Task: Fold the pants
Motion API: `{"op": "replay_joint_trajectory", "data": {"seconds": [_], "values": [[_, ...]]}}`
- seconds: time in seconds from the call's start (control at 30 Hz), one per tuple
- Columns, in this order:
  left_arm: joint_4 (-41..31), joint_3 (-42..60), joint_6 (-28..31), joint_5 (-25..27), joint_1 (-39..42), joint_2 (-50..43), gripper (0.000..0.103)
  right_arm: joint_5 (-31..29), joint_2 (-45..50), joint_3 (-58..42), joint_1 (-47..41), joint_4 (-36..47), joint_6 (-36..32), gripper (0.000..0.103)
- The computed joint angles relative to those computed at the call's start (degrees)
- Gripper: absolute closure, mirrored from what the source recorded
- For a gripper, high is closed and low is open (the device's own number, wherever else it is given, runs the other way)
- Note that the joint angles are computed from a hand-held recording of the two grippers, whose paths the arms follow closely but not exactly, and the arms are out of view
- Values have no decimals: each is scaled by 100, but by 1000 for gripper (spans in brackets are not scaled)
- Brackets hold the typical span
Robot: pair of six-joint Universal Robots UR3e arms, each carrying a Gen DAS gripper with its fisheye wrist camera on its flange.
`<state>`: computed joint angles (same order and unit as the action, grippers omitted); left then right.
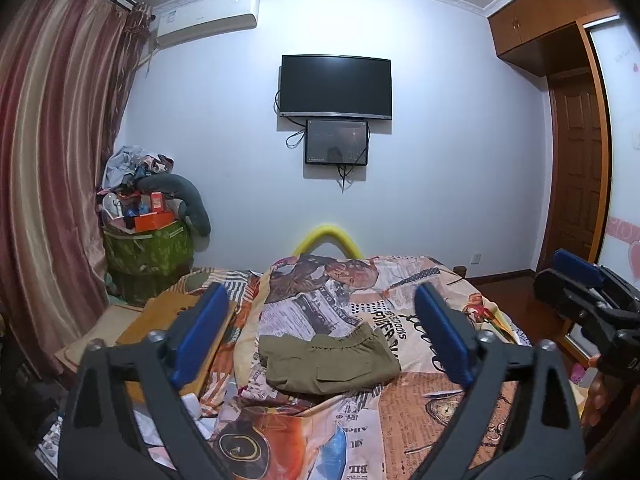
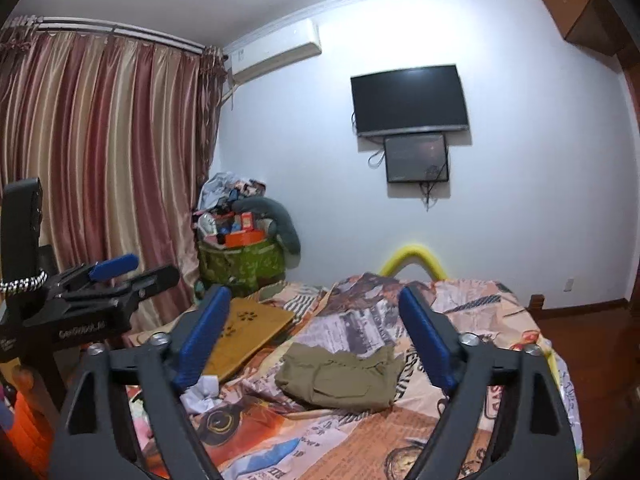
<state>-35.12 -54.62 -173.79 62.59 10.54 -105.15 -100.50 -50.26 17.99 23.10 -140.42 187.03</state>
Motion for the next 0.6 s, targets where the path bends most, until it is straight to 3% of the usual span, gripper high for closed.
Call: {"op": "replay_joint_trajectory", "data": {"seconds": [0.1,0.6], "values": [[1,-102,-25,20,23,75,1,-211,-87,157,69,-116,-2,0],[295,-564,154,165,-95,308,0,-395,-530,1042,169,-513,-1,0]]}}
